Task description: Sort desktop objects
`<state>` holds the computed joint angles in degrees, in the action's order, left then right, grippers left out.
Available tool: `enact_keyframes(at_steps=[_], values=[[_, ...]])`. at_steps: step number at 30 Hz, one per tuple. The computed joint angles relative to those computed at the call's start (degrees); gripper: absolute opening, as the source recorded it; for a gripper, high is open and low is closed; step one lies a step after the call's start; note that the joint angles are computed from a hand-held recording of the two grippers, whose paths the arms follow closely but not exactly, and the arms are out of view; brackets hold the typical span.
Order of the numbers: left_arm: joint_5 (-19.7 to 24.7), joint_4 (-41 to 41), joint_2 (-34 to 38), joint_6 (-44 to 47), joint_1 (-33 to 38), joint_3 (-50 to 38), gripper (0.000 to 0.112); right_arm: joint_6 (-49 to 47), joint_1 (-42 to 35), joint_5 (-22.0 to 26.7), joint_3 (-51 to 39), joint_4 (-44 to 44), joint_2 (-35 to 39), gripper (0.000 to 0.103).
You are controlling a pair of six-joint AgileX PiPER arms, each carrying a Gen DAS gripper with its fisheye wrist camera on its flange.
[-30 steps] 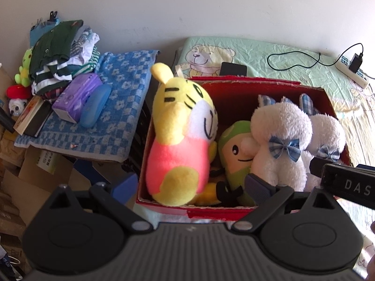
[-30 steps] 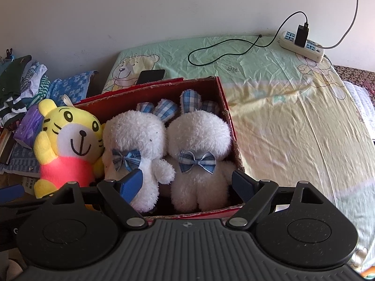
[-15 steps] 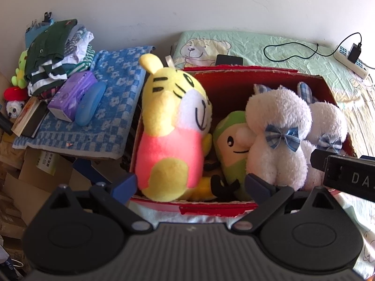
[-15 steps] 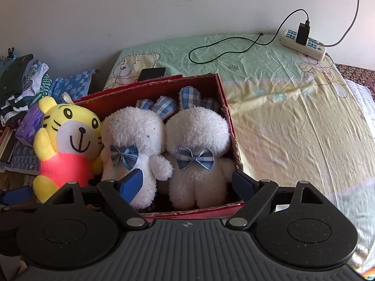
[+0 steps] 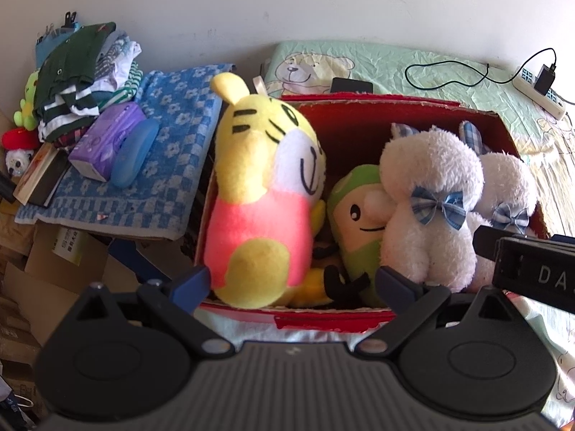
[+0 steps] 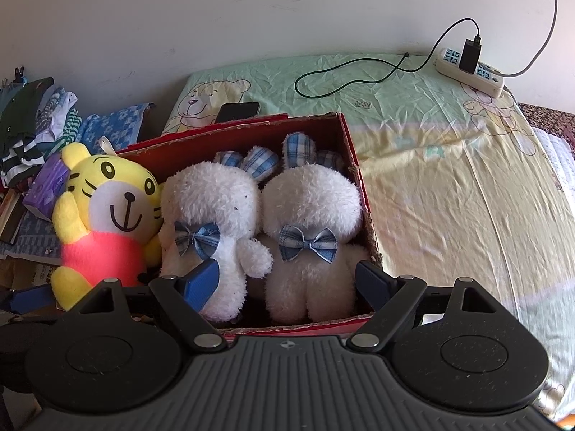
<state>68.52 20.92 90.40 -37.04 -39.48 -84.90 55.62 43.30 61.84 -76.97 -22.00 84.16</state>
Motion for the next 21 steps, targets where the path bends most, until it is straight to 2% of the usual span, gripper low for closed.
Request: enact_keyframes(at_steps=[21], values=[[-2.4,-2.9,-0.2,2.0,3.0,2.0,0.098,-1.0,0.2,0.3,-1.6,0.4,2.4,0.085]])
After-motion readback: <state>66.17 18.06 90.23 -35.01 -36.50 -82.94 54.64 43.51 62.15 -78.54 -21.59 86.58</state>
